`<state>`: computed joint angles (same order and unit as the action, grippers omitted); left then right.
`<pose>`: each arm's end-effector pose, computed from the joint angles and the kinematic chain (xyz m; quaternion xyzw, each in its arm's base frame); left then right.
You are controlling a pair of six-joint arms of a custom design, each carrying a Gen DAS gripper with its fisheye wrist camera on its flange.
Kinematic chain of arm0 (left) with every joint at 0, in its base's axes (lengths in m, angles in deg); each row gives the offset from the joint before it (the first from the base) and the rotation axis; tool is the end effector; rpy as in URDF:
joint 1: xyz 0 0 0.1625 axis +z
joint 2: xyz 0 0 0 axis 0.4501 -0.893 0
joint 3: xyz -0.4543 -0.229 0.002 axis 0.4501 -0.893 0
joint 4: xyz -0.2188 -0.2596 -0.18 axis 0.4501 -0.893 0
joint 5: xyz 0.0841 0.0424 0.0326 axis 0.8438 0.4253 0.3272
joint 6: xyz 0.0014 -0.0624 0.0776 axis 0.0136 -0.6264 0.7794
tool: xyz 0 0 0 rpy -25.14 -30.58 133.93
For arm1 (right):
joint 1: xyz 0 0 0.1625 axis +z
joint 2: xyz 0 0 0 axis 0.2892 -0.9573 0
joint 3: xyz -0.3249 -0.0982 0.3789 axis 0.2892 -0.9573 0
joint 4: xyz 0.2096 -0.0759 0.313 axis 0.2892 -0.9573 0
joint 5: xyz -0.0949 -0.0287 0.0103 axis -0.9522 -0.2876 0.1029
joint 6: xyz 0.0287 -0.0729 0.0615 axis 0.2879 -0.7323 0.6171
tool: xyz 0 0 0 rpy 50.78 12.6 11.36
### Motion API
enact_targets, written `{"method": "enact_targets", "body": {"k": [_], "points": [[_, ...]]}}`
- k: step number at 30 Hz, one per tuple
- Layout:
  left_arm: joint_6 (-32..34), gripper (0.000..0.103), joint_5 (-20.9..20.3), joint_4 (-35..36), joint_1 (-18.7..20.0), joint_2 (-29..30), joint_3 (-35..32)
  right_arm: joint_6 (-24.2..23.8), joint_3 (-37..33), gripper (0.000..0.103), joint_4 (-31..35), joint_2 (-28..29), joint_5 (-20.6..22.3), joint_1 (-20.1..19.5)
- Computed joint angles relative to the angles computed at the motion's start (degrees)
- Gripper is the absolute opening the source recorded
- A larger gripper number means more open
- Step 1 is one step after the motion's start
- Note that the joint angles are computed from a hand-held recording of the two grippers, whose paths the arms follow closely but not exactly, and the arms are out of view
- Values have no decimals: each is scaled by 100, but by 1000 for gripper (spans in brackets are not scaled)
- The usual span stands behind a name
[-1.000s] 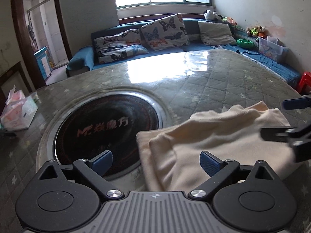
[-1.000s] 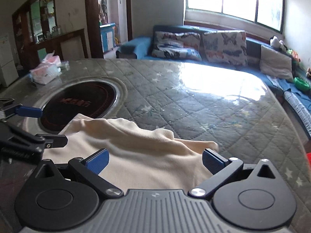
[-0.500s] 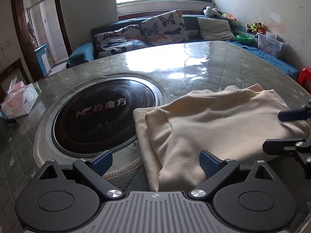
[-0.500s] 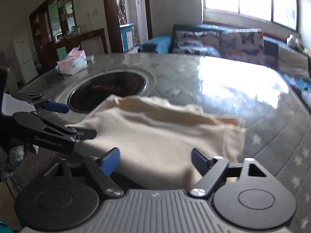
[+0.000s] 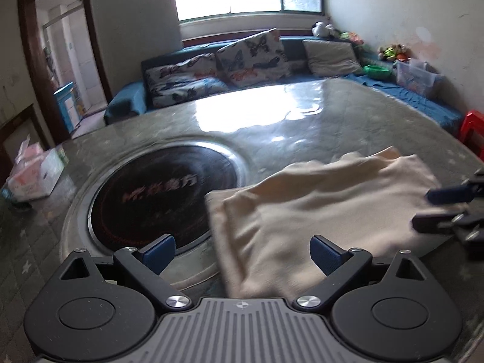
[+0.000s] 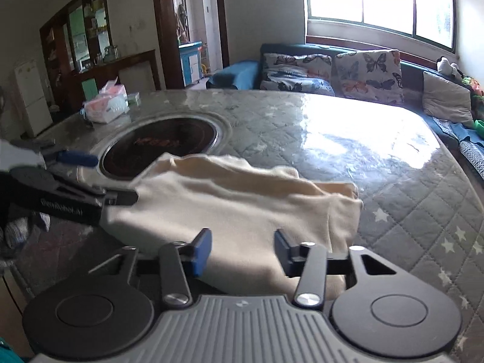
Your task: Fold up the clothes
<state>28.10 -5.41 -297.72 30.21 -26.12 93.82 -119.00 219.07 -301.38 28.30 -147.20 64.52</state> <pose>-0.1411 -0.5502 0.0077 0.4477 0.8214 -0.2596 0.2400 0.0413 -0.4006 0.0888 0.1342 -0.8481 0.3973 0.3239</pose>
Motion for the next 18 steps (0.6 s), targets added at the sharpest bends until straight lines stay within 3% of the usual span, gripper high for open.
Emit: {"method": "enact_targets", "body": {"k": [5,10,18], "points": [[104,95,-33,71,-68,178,-15,-77,-14,40,73,89,-67,-117],[95,95,24,160,-30,236,-31,-164,-13,40,175,-215,-73,-53],[48,96,-24,227,15,223,-13,92,-531,40,1072,-757,-231,-387]]}}
